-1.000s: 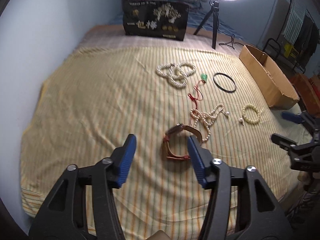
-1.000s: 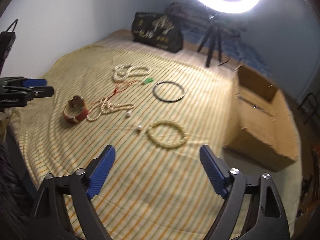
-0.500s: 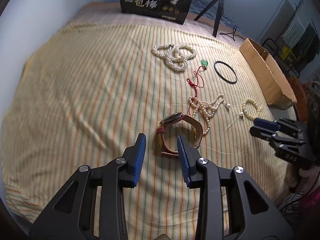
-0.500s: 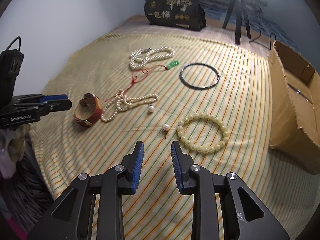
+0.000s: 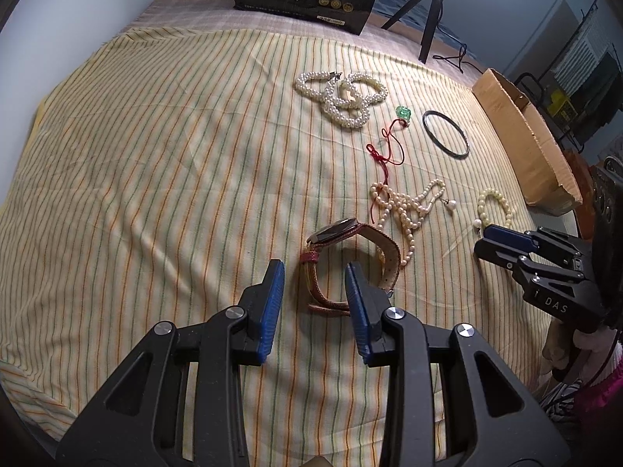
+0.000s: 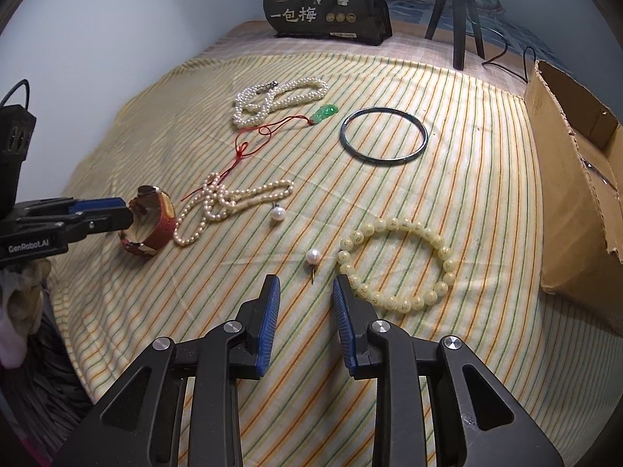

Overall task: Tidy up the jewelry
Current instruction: 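Close left tool on the watch strap while right tool closes on the pearl earring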

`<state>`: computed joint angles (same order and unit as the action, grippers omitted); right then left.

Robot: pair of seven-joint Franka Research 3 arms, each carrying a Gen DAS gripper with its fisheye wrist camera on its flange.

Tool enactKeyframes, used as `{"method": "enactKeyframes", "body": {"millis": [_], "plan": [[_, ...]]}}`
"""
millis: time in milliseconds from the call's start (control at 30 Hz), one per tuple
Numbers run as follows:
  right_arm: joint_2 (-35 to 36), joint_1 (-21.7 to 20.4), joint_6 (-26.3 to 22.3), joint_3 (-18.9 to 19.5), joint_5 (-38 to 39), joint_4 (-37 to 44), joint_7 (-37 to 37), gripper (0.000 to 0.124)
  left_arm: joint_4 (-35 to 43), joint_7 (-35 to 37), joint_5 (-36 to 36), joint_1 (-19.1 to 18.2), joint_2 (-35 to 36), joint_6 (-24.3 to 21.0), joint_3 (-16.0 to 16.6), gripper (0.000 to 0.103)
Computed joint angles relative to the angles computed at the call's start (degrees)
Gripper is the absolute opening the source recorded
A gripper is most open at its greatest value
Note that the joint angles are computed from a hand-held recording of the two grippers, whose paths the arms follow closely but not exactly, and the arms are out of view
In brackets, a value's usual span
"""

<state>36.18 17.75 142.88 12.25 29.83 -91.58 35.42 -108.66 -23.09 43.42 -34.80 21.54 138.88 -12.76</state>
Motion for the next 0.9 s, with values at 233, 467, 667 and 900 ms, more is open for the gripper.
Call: {"method": "enactKeyframes", "body": {"millis": [233, 467, 667, 900], "plan": [[0.65, 0.83, 2.68, 0.16, -0.14, 0.24, 0.28, 0.021, -0.20, 0.24, -0.97, 0.64, 0.87, 1.76, 0.25, 0.033], [1.13, 1.17, 4.69, 0.29, -1.15, 0.31, -0.26, 0.010, 0.80, 2.11, -2.31, 0.77, 2.07, 1.85, 0.49, 0.027], [0.21, 0.78, 6.72, 1.12, -1.07, -1.64, -2.39, 0.007, 1.42, 3.05, -3.62, 0.40, 2.27, -0.85, 0.52, 0.007], [-0.76, 0.14, 6.53, 1.71, 0.22, -2.55, -3.61, 0.007, 1.03, 2.02, -2.55, 0.02, 1.82, -1.37, 0.63, 0.007]]}}
